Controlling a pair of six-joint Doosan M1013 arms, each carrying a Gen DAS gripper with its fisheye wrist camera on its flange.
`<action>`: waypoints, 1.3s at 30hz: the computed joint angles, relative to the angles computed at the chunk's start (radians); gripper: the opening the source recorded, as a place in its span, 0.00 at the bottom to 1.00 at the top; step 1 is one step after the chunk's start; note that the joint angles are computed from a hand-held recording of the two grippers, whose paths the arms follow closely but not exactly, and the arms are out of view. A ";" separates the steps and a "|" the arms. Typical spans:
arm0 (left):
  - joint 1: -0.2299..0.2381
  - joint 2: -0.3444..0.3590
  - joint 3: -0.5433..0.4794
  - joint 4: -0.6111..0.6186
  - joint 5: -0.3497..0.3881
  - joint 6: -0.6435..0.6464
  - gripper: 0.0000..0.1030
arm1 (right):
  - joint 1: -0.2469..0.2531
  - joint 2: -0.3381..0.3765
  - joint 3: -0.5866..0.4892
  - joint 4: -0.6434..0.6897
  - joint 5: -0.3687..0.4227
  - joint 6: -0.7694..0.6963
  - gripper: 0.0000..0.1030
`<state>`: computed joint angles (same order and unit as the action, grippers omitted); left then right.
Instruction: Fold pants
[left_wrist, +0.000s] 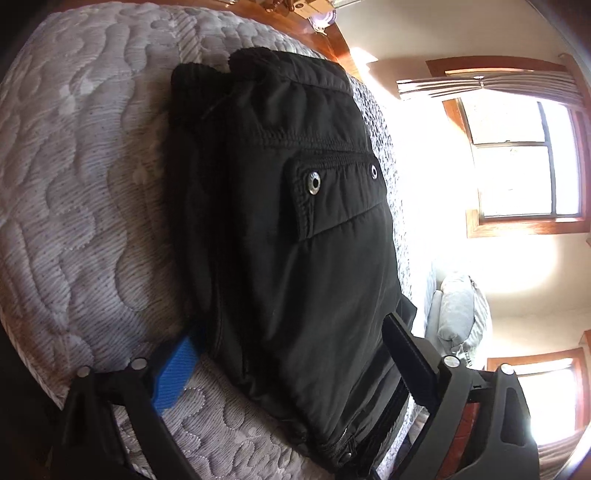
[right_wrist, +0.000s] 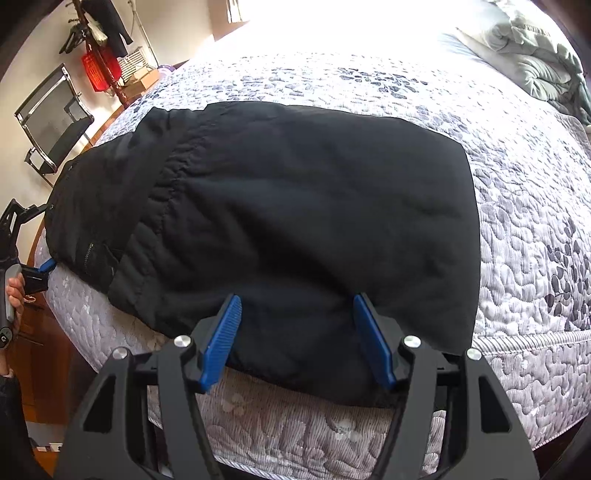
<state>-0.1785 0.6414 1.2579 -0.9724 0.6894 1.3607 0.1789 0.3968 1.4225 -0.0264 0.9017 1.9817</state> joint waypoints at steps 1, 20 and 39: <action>0.002 0.004 -0.003 -0.014 -0.003 0.006 0.77 | 0.000 0.000 0.000 0.000 0.000 -0.002 0.62; -0.033 -0.026 -0.006 -0.051 -0.167 0.200 0.10 | 0.003 0.005 -0.002 -0.005 0.003 -0.014 0.65; -0.180 -0.052 -0.134 0.072 -0.068 0.623 0.15 | -0.029 -0.025 0.041 0.098 -0.059 -0.045 0.65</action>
